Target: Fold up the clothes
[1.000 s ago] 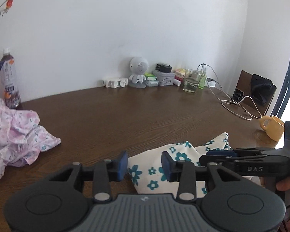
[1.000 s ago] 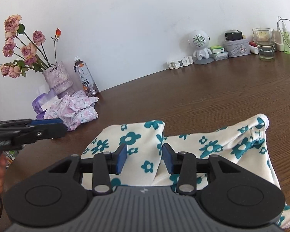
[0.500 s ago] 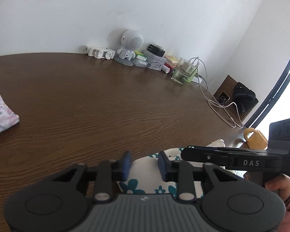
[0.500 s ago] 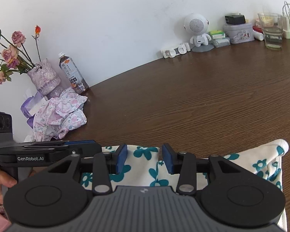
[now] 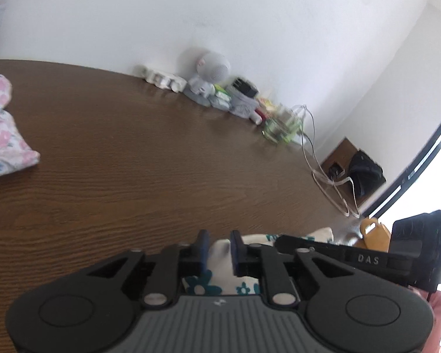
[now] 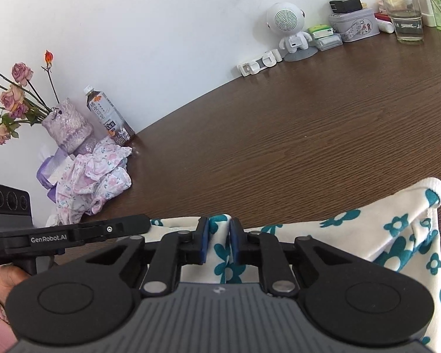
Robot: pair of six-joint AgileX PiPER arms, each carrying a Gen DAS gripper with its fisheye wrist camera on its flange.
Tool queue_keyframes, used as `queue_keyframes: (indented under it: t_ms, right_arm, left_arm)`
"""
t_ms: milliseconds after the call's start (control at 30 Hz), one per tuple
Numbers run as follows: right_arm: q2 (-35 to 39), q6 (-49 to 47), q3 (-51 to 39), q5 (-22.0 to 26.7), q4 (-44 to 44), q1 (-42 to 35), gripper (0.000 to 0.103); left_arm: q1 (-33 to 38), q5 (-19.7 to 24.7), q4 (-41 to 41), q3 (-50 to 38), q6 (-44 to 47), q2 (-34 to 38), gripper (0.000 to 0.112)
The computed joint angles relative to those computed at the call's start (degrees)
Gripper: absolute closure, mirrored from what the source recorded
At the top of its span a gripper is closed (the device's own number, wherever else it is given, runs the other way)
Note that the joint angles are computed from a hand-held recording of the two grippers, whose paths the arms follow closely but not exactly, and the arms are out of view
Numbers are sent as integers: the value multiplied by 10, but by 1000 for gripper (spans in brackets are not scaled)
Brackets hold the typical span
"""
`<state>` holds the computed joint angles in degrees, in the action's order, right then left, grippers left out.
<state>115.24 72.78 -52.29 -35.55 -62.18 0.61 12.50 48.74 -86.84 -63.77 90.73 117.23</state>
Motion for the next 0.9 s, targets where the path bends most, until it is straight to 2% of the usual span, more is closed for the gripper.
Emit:
queue_keyframes:
  t_ms: [100, 267, 300, 333, 433, 567, 667, 767, 800, 900]
  right_arm:
    - [-11, -30, 19, -20, 39, -8, 71]
    - [-8, -18, 13, -14, 32, -5, 71]
    - [-7, -17, 12, -9, 32, -4, 71]
    - [-6, -16, 12, -7, 31, -2, 75]
    - [-6, -15, 14, -15, 28, -4, 89]
    - [-12, -40, 21, -3, 45, 4, 90]
    - [-10, -43, 26, -13, 48, 0, 90]
    - [-16, -58, 36, -19, 62, -1, 81]
    - [-19, -64, 40, -20, 68, 0, 74]
    - [-27, -81, 50, -20, 84, 2, 70]
  left_arm:
    - [8, -3, 0, 0, -9, -6, 83]
    - [-2, -3, 33, -23, -52, 18, 81]
    - [-3, -4, 32, -23, -50, 21, 88]
    - [-1, 7, 35, -28, -52, 27, 104]
    - [0, 5, 22, -19, -44, 25, 107]
    - [2, -7, 7, -10, -46, 21, 107]
    - [12, -21, -13, 7, -55, 10, 91]
    - [25, -24, -15, 15, -69, 5, 79]
    - [26, -19, -5, 11, -83, 9, 73]
    - [23, -10, 19, -1, -115, 19, 67]
